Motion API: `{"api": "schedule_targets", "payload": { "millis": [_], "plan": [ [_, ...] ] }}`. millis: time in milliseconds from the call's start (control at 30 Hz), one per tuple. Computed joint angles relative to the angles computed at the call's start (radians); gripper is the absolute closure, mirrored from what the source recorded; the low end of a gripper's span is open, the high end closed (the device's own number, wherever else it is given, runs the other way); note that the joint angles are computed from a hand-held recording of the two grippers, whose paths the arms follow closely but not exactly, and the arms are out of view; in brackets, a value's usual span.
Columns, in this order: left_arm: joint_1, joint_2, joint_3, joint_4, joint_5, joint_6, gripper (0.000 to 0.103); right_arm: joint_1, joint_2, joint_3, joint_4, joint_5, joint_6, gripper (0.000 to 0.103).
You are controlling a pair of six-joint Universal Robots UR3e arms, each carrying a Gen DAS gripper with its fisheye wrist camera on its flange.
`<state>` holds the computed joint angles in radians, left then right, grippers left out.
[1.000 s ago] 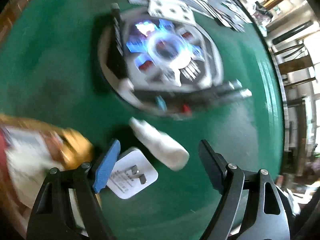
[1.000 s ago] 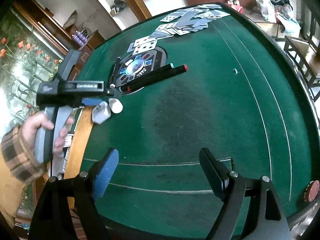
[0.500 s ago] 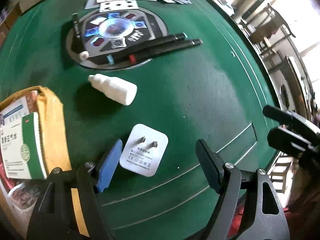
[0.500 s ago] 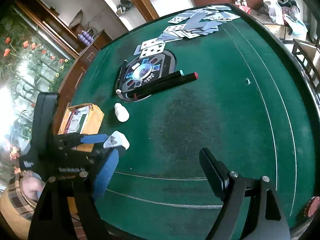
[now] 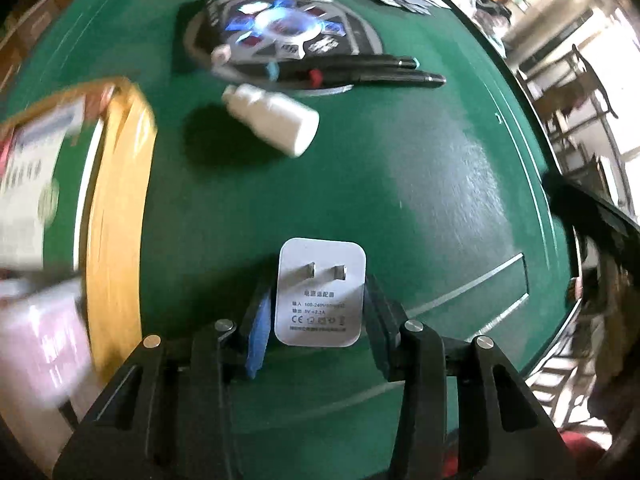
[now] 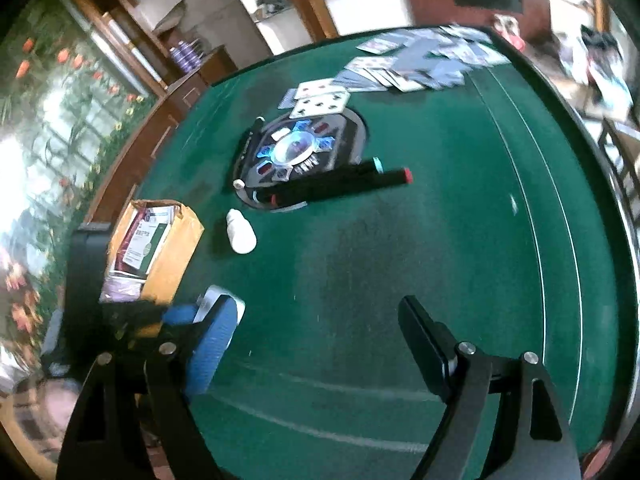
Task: Organize objects
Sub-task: 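Grasp the white plug adapter with the left gripper while the right grasps the small white bottle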
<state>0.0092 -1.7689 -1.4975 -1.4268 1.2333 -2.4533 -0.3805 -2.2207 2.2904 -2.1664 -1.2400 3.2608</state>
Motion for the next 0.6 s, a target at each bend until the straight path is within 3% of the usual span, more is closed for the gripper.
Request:
{"api": "schedule_targets", "payload": {
  "millis": [33,100,267,467,533,600],
  "plan": [
    [0.012,0.024,-0.026,-0.004,-0.002,0.004,0.062,0.027,0.065,-0.019,-0.049,-0.011,-0.009,0.028],
    [0.061,0.097,-0.098,-0.022,-0.006,0.033,0.062,0.07,0.204,-0.075,-0.111,-0.005,-0.04,0.047],
    [0.135,0.196,-0.189,-0.046,-0.014,0.063,0.062,0.235,0.583,-0.299,-0.251,-0.046,-0.077,0.049],
    [0.123,0.22,-0.232,-0.004,-0.014,0.043,0.062,0.411,0.947,-0.647,-0.221,-0.187,-0.11,0.059],
    [0.133,0.232,-0.242,-0.006,-0.019,0.05,0.062,0.438,1.011,-0.711,-0.203,-0.222,-0.109,0.065],
    [0.137,0.24,-0.247,-0.007,-0.019,0.055,0.062,0.454,1.043,-0.743,-0.179,-0.245,-0.112,0.079]
  ]
}}
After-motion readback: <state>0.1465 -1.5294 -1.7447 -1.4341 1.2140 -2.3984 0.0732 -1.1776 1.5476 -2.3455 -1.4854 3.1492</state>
